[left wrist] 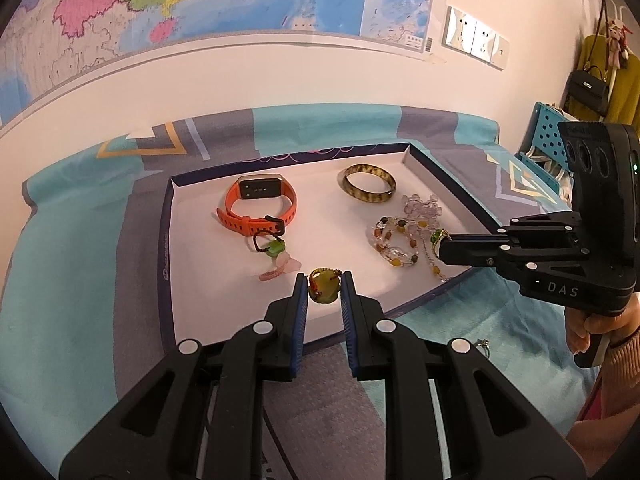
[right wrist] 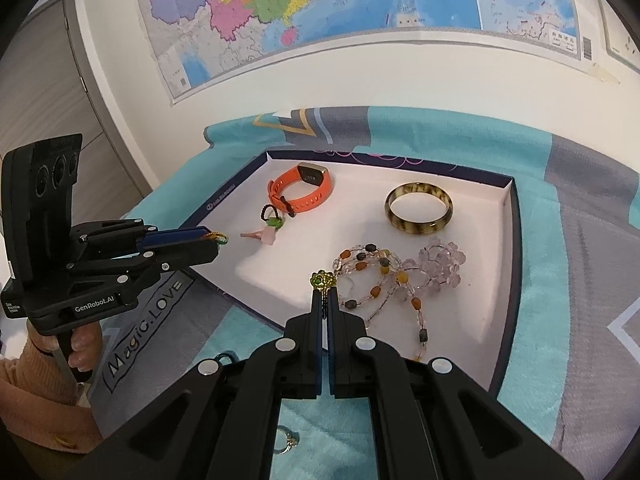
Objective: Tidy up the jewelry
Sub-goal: 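Carry amber pendant with left tool into box while right tool carries ring there, then open left tool to drop pendant in box while right tool releases ring there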
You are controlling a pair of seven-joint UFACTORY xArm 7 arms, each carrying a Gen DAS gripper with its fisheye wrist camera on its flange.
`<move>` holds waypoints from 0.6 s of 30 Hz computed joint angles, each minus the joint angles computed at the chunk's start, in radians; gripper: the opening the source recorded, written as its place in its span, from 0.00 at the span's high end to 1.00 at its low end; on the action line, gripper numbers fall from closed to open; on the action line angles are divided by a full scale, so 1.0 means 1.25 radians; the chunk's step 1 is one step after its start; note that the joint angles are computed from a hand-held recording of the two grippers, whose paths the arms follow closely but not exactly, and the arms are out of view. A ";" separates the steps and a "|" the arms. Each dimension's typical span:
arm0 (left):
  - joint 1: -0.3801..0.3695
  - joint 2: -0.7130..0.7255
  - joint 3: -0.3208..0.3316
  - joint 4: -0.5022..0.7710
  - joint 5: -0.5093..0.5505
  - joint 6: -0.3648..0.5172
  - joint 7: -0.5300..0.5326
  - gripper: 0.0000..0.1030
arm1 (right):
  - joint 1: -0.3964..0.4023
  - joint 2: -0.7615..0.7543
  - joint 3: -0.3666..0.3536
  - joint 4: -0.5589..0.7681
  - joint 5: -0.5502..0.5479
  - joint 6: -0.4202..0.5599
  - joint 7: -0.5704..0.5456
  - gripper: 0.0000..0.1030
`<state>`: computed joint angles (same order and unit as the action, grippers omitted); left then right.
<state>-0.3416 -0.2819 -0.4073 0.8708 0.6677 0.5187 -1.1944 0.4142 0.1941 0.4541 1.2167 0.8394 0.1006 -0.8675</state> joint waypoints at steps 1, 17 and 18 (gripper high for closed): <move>0.000 0.002 0.002 0.000 -0.003 -0.001 0.001 0.83 | 0.002 0.003 -0.003 0.002 -0.006 0.001 0.006 0.99; -0.006 0.035 0.026 0.005 -0.015 -0.001 0.000 0.75 | -0.026 0.031 0.020 0.019 -0.083 -0.003 0.091 0.96; -0.006 0.034 0.025 0.005 -0.012 0.002 -0.004 0.74 | -0.035 0.029 0.029 0.016 -0.071 -0.005 0.080 0.96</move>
